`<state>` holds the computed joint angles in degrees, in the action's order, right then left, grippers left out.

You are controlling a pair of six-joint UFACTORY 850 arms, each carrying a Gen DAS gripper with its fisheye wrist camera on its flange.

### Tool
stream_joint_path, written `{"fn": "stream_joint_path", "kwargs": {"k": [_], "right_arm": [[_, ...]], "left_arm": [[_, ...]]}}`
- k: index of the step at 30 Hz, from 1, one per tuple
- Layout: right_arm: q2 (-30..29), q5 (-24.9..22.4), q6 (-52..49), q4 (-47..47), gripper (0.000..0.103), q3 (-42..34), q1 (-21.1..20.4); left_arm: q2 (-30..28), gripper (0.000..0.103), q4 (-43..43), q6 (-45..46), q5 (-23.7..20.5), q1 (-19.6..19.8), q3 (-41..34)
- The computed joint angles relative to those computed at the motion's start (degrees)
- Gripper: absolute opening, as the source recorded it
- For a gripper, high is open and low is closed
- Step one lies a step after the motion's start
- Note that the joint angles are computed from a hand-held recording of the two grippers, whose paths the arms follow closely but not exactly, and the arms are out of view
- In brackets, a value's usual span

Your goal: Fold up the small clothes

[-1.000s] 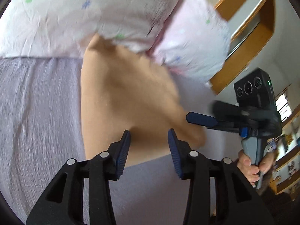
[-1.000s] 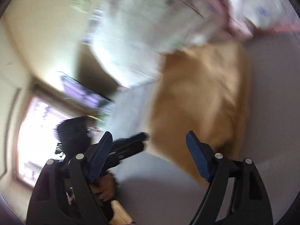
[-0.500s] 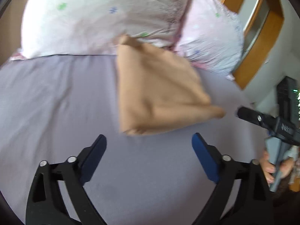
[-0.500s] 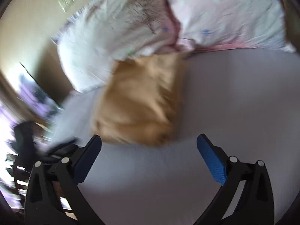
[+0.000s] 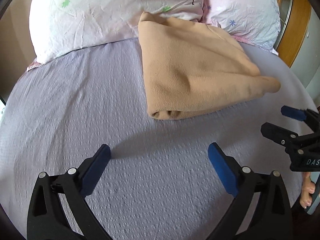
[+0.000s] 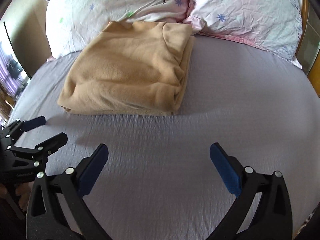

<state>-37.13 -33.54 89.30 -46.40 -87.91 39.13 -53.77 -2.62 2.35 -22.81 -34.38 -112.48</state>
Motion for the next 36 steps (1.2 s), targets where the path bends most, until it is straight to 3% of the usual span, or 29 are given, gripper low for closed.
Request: {"fn": "stream_joint_path", "kwargs": {"k": [6, 36], "right_arm": [[-2.3, -4.5, -2.2, 1.4, 0.101, -2.7, 0.6], [-2.4, -4.8, -1.5, 1.0, 0.101, -2.7, 0.7]], "left_arm": [[0.1, 0.102, 4.0, -3.0, -0.3, -0.3, 0.2], [0.0, 0.102, 4.1, -3.0, -0.1, -0.3, 0.1]]}}
